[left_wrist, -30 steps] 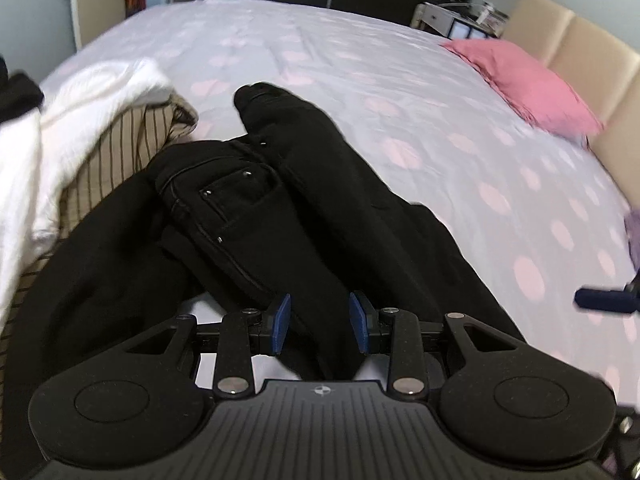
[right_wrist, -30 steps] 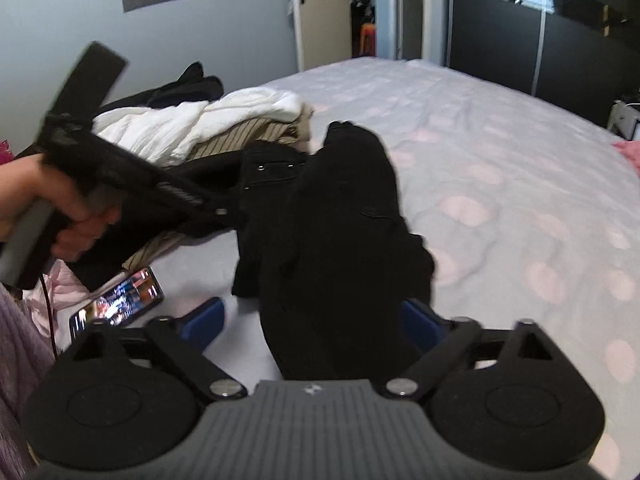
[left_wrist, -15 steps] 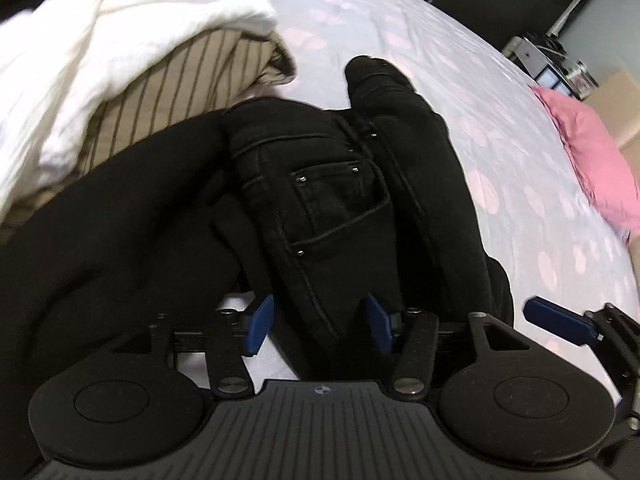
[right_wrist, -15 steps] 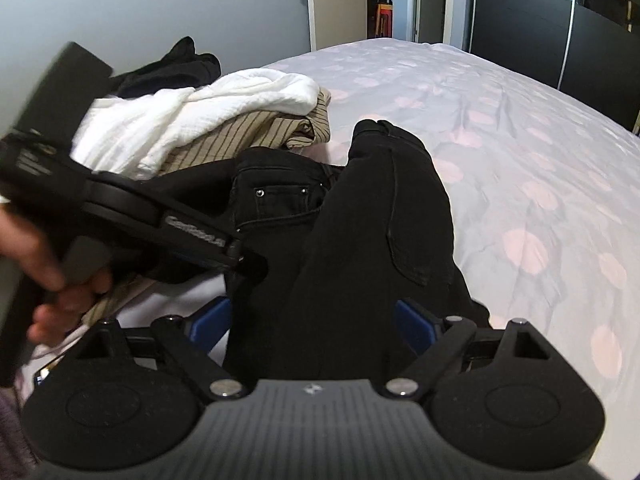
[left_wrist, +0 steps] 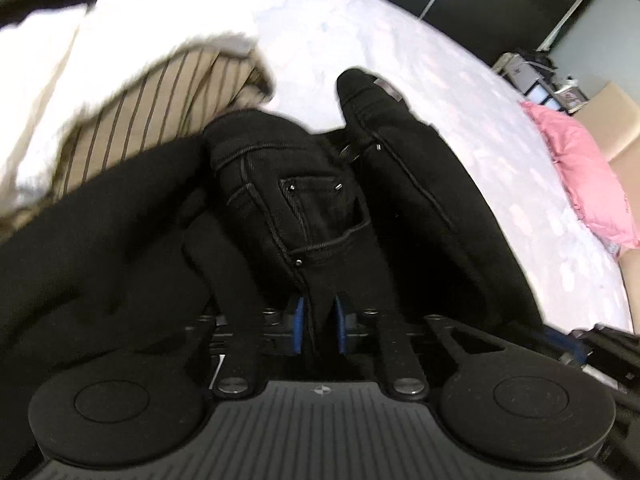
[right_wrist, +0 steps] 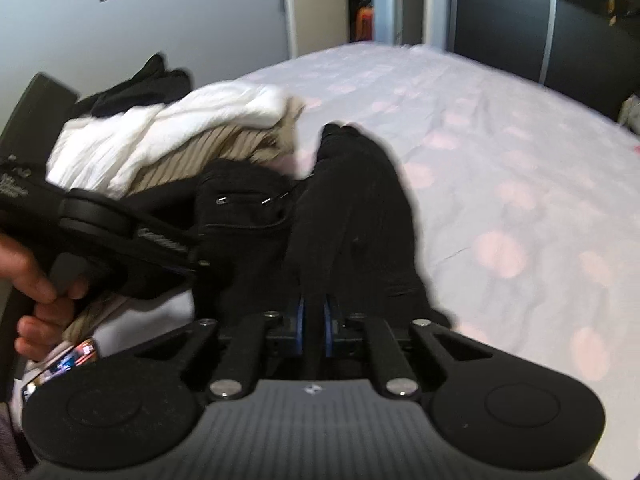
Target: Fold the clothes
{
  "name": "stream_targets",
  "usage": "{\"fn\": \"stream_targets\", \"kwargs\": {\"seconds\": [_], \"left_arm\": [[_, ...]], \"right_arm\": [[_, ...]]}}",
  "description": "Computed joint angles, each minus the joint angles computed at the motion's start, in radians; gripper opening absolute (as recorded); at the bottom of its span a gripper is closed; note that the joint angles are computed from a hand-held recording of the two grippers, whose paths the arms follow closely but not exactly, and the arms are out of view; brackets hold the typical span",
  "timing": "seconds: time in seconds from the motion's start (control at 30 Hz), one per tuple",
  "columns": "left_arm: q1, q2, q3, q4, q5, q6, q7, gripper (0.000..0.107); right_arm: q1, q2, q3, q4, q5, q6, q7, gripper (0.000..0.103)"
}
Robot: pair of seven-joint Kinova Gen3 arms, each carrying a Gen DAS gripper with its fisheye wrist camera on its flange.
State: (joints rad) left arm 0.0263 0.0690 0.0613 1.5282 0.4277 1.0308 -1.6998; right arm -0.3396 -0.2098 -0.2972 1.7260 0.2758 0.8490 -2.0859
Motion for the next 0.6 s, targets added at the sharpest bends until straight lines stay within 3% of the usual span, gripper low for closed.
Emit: {"fn": "stream_targets", "kwargs": {"seconds": [0.13,0.27,0.4,0.6], "left_arm": [[-0.004,-0.054,-0.003,0.017,0.064,-0.045,-0.097,0.01],[0.026,-0.088,0.004,0.004,0.062,-0.076,-0.153,0.009],[0.084,-0.082,0.04,-0.073,0.004,-0.073,-0.124,0.009],[0.243,-0.027,0.145,-0.285,-0.158,-0.078,-0.047,0.008]], "right_arm": [[0.057,-0.089,0.01,0.008,0.021,0.041,-0.057,0.007],[0.118,-0.205,0.061,0.027,-0.033,0.083,-0.04,0.007],[0.172,-0.328,0.103,0.039,-0.071,0.135,0.019,0.007],[0.259,-0.493,0.226,0.048,-0.166,0.244,0.074,0.007]]}}
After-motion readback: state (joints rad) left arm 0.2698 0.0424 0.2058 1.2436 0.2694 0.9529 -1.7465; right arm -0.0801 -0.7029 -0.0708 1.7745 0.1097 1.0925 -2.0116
